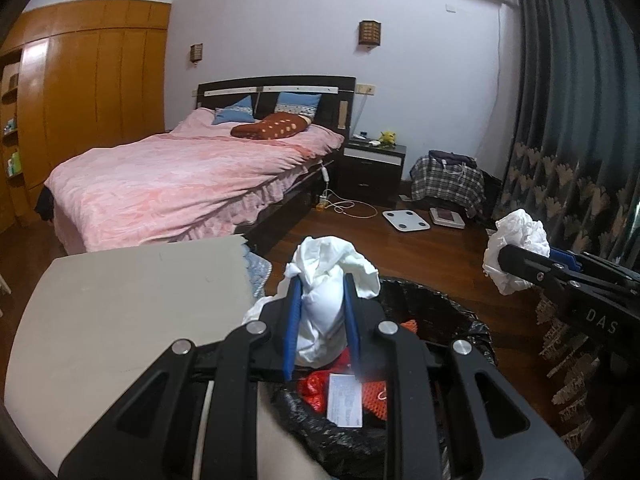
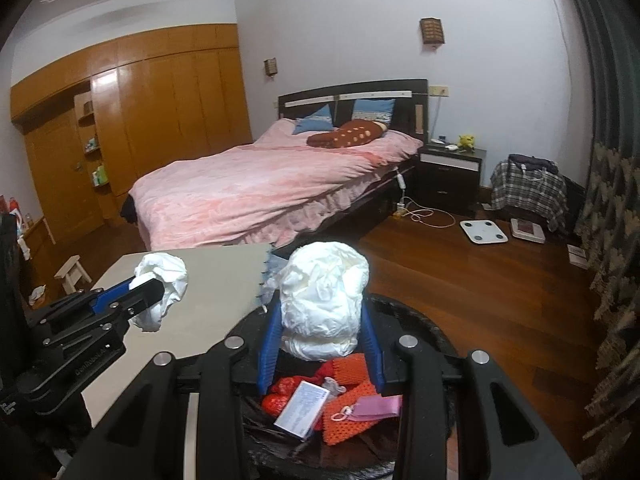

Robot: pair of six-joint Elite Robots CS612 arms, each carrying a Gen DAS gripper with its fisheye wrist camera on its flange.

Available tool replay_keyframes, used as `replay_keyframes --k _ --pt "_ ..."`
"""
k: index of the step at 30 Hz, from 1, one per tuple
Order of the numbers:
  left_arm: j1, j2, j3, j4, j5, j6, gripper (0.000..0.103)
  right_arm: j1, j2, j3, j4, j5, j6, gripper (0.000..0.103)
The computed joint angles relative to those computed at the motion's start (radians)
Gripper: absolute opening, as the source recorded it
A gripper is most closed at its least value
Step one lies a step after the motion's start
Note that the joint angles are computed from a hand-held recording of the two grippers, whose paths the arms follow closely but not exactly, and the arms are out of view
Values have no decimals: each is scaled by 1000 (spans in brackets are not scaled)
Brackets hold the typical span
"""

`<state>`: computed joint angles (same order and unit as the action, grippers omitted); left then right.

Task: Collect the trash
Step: 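Carry both white tissues over the bin with both tools, then open both tools to drop the tissues into the bin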

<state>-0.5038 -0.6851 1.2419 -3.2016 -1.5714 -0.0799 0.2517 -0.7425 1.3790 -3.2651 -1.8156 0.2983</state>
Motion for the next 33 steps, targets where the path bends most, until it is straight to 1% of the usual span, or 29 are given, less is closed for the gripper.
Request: replay_keyframes --k 8,13,18,25,33 --pt "-15 19 -30 28 -21 23 19 -15 -9 28 1 -20 24 36" --pt "-18 36 -54 42 -38 32 19 -23 -8 36 6 -22 34 36" --pt "-19 54 -81 60 -48 39 19 -30 0 31 19 -18 45 36" --pt "-24 93 -138 90 -48 35 19 -38 16 11 50 -12 48 36" --pt "-19 131 -182 107 -59 35 19 -47 34 -10 74 0 48 36"
